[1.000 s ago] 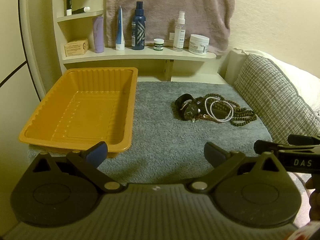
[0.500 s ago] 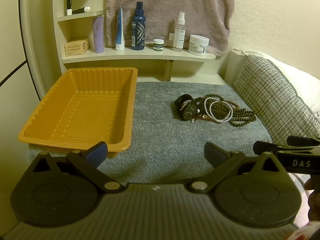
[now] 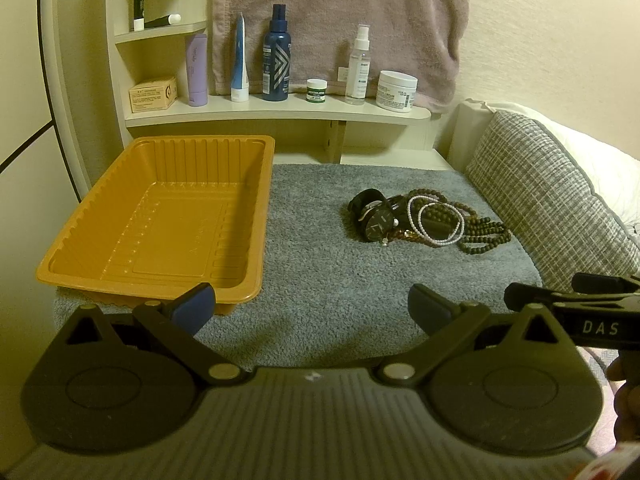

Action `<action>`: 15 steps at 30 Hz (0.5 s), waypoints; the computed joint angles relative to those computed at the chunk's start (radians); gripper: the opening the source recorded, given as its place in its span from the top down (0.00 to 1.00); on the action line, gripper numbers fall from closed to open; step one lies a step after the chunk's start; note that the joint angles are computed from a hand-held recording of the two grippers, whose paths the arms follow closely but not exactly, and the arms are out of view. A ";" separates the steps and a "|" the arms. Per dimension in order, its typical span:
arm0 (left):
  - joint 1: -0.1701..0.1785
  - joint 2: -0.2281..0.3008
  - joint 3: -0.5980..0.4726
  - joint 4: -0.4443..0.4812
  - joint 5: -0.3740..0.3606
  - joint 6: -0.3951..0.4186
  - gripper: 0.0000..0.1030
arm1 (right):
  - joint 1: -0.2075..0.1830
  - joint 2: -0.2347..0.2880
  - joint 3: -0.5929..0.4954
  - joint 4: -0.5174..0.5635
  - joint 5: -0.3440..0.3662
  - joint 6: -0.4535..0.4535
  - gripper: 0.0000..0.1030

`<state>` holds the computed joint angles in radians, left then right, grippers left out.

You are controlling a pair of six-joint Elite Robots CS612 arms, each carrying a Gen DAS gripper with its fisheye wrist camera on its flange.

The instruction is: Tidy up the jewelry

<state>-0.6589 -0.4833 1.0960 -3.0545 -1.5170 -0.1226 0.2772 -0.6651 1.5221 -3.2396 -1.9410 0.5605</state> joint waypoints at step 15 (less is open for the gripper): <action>0.002 0.000 0.001 -0.001 -0.004 -0.003 0.01 | 0.000 0.000 -0.001 0.001 0.000 0.000 0.00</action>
